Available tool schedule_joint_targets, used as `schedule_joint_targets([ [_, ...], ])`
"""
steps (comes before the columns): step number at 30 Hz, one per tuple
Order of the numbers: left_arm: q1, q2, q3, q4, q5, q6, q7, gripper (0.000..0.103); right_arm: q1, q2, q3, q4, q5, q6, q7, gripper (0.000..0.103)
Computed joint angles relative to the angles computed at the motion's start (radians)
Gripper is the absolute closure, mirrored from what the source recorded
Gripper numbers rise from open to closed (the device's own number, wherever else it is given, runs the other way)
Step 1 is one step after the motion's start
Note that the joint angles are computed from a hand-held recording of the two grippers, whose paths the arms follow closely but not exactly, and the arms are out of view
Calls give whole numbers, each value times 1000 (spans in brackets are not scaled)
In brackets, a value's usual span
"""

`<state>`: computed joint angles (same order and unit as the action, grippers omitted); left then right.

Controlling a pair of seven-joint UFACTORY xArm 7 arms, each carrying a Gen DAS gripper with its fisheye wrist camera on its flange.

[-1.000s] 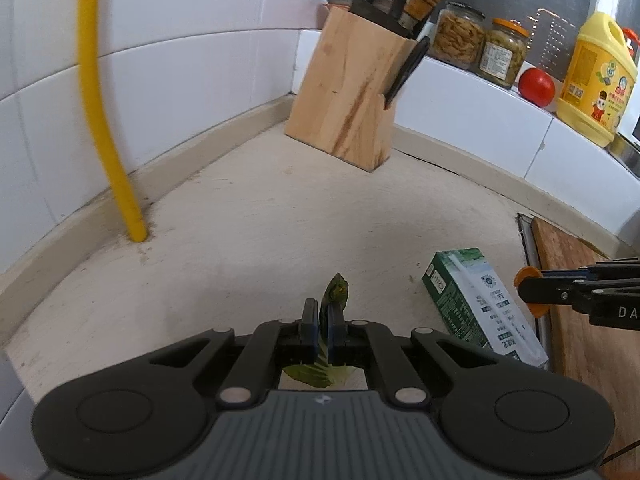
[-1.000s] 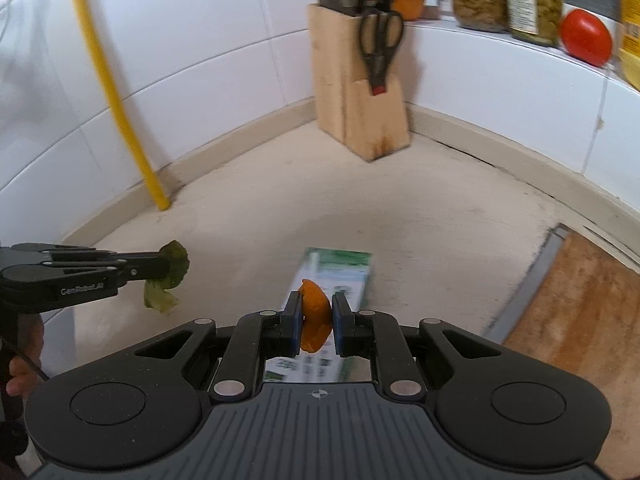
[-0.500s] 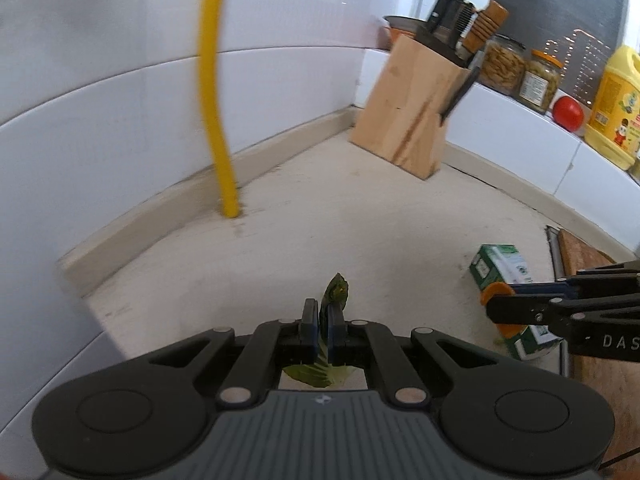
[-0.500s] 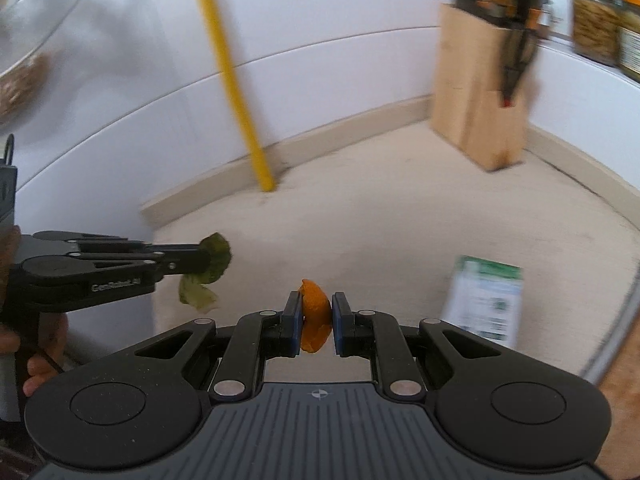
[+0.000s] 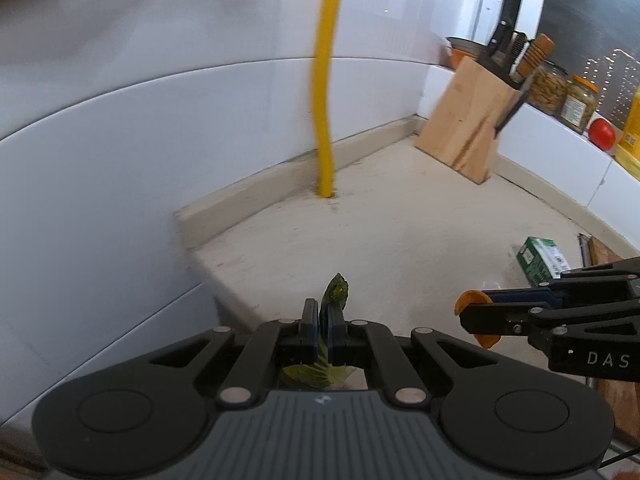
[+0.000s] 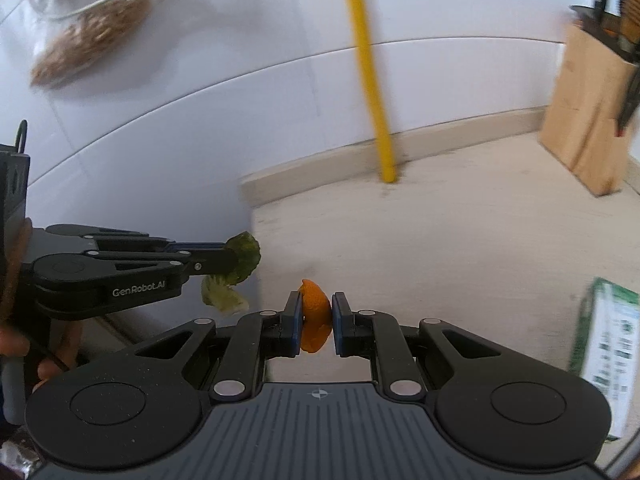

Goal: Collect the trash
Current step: 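Carry the leaf scrap and orange peel down to the trash bin with both tools, then open the left tool over the bin while the right tool opens to drop the peel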

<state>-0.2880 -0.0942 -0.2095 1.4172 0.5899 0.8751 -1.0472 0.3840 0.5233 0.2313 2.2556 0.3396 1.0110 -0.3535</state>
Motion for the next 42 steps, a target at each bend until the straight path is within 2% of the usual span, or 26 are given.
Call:
schedule_joint_targets([
  [15, 78, -216, -53, -200, -32, 55, -55, 101, 69, -29, 29, -51, 16, 8, -34, 83],
  [30, 126, -299, -76, -306, -109, 89, -50, 101, 138, 35, 26, -13, -22, 44, -6, 82],
  [36, 137, -303, -65, -341, -144, 97, -47, 101, 170, 81, 14, 33, -60, 66, 22, 82],
  [39, 141, -299, -57, -357, -163, 104, -46, 101, 194, 139, 6, 108, -86, 100, 41, 78],
  [42, 142, -296, -48, -373, -179, 103, -45, 99, 225, 230, -7, 238, -112, 159, 71, 74],
])
